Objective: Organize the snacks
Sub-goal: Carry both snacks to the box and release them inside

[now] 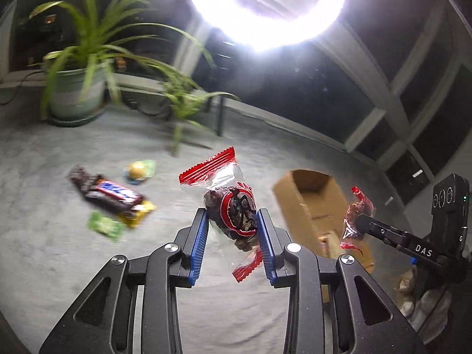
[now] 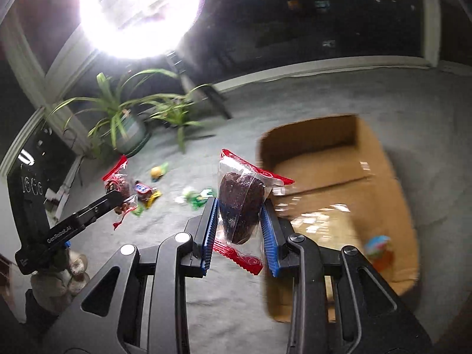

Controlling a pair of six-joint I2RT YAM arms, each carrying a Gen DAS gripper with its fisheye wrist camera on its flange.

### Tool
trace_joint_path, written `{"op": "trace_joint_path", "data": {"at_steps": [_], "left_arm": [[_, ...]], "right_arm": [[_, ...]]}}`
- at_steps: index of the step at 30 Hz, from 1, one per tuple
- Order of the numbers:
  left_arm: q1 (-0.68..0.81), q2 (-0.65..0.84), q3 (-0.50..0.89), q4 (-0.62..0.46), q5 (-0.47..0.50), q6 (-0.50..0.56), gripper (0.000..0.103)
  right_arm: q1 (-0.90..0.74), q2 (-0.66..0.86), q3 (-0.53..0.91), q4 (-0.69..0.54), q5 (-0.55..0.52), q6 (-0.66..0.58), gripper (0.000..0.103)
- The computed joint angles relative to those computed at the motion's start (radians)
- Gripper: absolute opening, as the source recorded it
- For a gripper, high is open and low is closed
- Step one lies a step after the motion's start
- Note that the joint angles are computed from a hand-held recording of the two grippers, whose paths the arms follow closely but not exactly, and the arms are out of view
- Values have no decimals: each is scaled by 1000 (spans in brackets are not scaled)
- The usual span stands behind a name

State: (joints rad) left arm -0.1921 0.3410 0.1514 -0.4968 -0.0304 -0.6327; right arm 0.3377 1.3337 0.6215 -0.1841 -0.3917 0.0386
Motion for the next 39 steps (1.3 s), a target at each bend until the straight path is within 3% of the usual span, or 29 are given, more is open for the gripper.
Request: {"op": "trace_joint_path", "data": {"at_steps": [1,6,10,16,25,31,35,39], "left_arm": [[-90,68,5,63,-58,-45,32],[-283,353,35,312,-165,-134,32],[-361,607,97,499,-189,-158,32],[-426,882,208,649,-199,-164,32],[-474,1128,372,700,-179,-156,32],[-500,1180,442,670,-177,-130,34],[-504,1186,458,656,-179,-122,34],[-505,1155,440,647,-192,-126,34]], "right_arm": [[-38,-7,-1,-13,-12,-21,30],[-203,1,6,-59,-65,-126,30],[-298,35,16,-76,-89,-198,30],[-375,106,31,-73,-103,-262,30],[-432,199,49,-63,-117,-326,31],[-446,216,56,-71,-133,-338,34],[-439,190,41,-65,-125,-336,59],[-428,161,30,-63,-121,-325,60]]}}
